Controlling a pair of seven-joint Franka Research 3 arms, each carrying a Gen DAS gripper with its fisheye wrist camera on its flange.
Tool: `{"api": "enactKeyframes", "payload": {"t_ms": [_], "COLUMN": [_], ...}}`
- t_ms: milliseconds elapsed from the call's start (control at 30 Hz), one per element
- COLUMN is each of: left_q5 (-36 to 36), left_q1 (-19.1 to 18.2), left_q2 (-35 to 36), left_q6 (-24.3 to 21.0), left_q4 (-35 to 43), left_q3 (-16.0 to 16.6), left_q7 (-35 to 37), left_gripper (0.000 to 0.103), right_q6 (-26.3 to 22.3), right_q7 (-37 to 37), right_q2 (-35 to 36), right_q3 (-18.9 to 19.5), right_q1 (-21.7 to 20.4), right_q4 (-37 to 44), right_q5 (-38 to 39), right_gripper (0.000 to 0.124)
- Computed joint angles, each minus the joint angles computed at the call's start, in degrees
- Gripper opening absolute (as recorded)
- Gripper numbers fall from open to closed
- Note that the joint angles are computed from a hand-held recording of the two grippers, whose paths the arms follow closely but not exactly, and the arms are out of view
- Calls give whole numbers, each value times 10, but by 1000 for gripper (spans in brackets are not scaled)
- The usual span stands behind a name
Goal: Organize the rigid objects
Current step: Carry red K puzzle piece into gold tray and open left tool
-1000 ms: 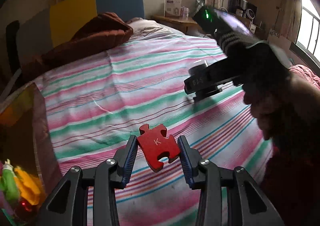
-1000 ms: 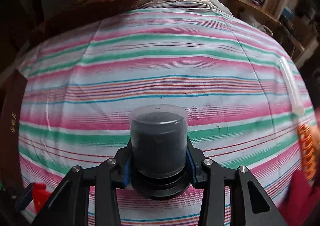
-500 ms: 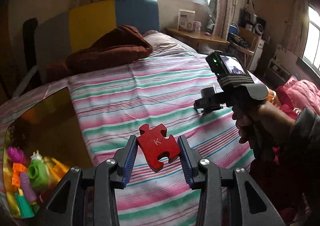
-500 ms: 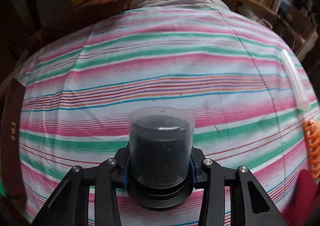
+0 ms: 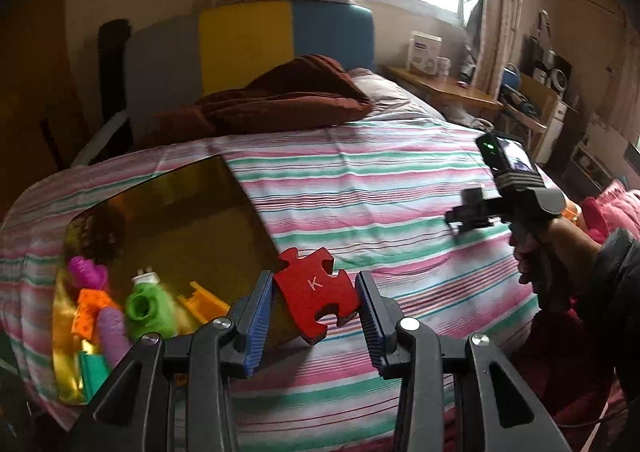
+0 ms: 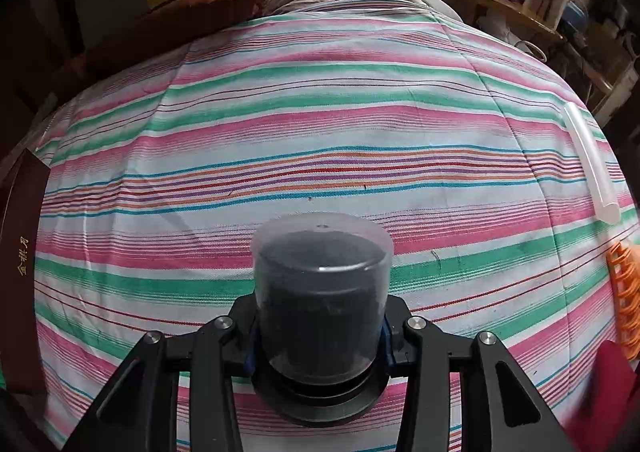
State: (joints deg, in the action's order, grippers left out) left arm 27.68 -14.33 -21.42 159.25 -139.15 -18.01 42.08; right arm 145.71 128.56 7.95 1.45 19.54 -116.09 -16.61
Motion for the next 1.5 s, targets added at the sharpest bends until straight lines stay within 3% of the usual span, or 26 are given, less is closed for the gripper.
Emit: {"api": "enactKeyframes", "payload": {"t_ms": [333, 733, 933, 1067, 1167, 1233, 1333, 1500], "left_q5": [2, 0, 3, -2, -1, -1, 3, 2], "left_q1": [23, 41, 44, 46, 51, 55, 61, 63], "left_q2": [-50, -79, -97, -110, -113, -115, -116, -105], "left_q6": [-10, -25, -34, -51, -61, -66, -68, -74], "left_q4": [-37, -60, -75, -88, -91, -93, -93, -86], "left_q3": [7, 12, 13, 16, 17, 19, 20, 25], "left_q7": [-22, -37, -41, -44, -46, -49, -54, -50], "left_gripper": [41, 41, 41, 41, 41, 41, 41, 41], "right_q6": [-15, -10, -62, 1, 28, 28, 35, 32], "right_q7": [19, 21, 55, 4, -109, -112, -120, -119], "right_q2": [7, 4, 14, 2, 10, 15, 13, 17], "right_q3": [-3, -1, -1, 12, 34, 27, 23, 17], "right_q1": [13, 14, 39, 25, 22, 40, 40, 49], "right_q4": [10, 4, 30, 10, 9, 12, 9, 14], "right_q5": [-59, -68, -158, -96, -6, -37, -5, -19], "right_gripper": [43, 44, 43, 43, 43, 43, 43, 43]}}
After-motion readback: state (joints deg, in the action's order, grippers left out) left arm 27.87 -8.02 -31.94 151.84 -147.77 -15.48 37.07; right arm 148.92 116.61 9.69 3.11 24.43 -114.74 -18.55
